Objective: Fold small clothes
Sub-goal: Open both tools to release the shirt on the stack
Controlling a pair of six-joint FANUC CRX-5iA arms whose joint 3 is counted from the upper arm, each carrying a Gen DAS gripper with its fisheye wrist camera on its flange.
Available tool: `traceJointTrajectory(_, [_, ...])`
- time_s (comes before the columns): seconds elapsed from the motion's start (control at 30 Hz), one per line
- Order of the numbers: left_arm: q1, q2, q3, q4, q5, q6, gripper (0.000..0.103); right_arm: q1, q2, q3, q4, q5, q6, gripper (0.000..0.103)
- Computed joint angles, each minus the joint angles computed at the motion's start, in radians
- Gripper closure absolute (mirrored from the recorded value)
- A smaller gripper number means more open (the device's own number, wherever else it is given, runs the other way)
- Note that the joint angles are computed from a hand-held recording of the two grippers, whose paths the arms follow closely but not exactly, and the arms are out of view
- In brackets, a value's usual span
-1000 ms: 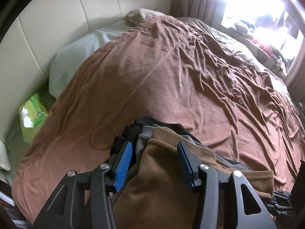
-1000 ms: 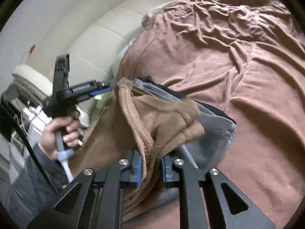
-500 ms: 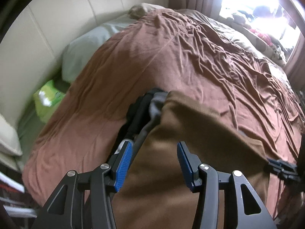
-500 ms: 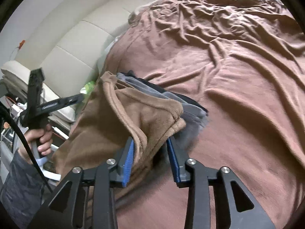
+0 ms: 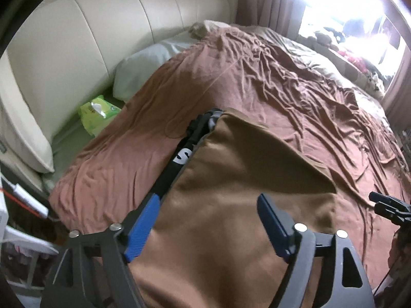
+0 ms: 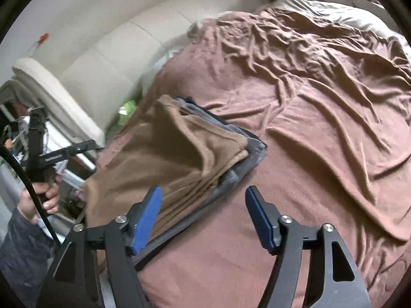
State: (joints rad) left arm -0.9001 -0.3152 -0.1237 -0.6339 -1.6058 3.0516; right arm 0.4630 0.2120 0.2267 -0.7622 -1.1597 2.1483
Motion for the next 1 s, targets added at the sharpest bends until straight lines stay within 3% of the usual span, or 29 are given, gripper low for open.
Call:
traceJointTrajectory(0.13, [-0.077, 0.035, 0.061, -0.015, -0.031, 0.072, 0.015, -0.032, -0.064, -0.020, -0.008, -0.046, 0.028, 0.015])
traceJointTrajectory(0.23, [-0.149, 0.087, 0.133, -0.056, -0.086, 0.105, 0.001, -0.065, -0.106, -0.028, -0.027, -0.091, 0.055, 0.000])
traceJointTrajectory(0.3, [-0.193, 0.136, 0.193, -0.087, -0.149, 0.107, 0.000, -0.090, -0.144, -0.044, -0.033, -0.103, 0.075, 0.000])
traceJointTrajectory(0.43, [-0.257, 0.198, 0.274, -0.115, -0.188, 0.127, 0.000, -0.131, -0.207, -0.079, -0.031, -0.104, 0.096, 0.000])
traceJointTrajectory(0.57, [-0.336, 0.301, 0.399, -0.181, -0.299, 0.138, 0.000, -0.188, -0.259, -0.105, -0.036, -0.133, 0.110, 0.000])
traceJointTrajectory(0.67, [-0.399, 0.342, 0.458, -0.245, -0.327, 0.188, 0.000, -0.223, -0.302, -0.129, -0.034, -0.145, 0.118, 0.000])
traceJointTrajectory(1.0, [-0.549, 0.533, 0.718, -0.444, -0.480, 0.161, 0.000, -0.384, -0.414, -0.170, -0.063, -0.219, 0.156, 0.000])
